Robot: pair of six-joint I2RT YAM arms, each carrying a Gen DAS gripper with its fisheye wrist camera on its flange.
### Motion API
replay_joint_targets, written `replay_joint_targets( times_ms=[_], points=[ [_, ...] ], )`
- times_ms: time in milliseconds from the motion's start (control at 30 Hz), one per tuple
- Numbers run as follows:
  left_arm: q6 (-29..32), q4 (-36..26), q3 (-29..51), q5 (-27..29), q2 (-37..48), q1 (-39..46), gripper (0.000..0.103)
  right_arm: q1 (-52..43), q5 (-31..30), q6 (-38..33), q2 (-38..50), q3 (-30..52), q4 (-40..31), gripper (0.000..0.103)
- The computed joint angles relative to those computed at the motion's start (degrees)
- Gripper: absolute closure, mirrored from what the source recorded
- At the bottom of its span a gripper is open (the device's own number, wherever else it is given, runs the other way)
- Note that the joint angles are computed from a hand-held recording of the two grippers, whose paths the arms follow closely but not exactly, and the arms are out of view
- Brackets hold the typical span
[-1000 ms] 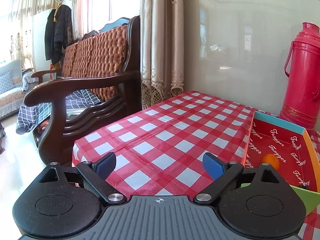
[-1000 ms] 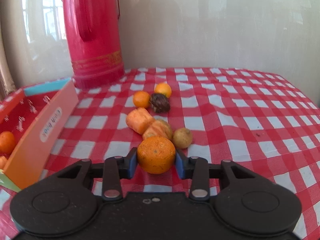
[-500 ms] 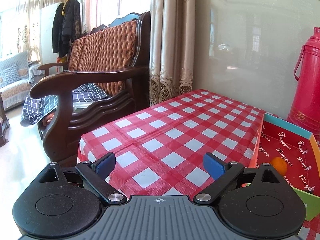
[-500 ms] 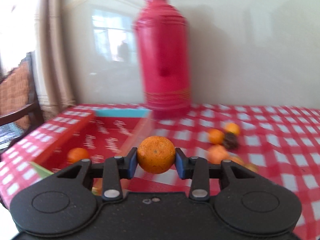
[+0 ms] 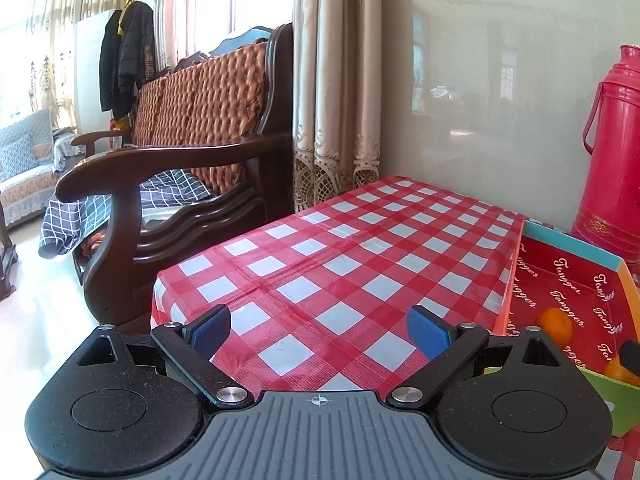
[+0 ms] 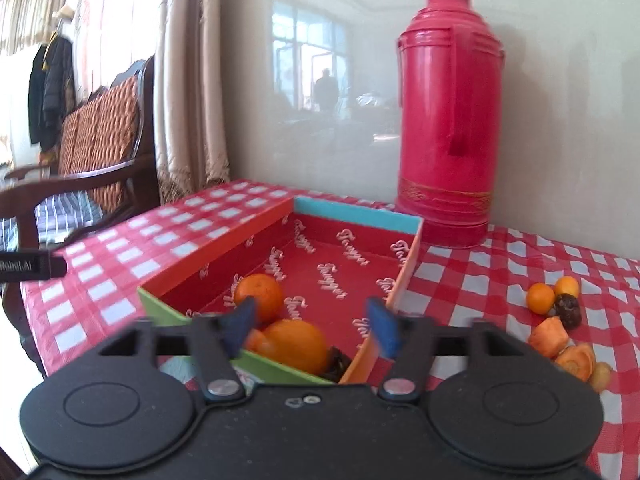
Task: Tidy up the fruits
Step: 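Carry the orange with the right gripper into the box and release, then reach the left gripper to the carrot chunk and close on it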
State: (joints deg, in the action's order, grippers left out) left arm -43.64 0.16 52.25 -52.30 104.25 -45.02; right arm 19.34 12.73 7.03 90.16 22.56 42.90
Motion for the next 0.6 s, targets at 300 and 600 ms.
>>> replay_joint_targets(
  times_ms=[300, 600],
  points=[
    [1.4, 0.3, 2.3, -0.7, 1.6, -2.3, 0.009, -2.7, 5.6, 1.4, -9.5, -7.9, 3.7, 0.022],
    [6.2, 3.0, 7.9, 0.6, 5.5, -7.7, 0.009, -10.6, 18.9, 2.2, -18.7, -14.2, 2.8, 0.006]
  ],
)
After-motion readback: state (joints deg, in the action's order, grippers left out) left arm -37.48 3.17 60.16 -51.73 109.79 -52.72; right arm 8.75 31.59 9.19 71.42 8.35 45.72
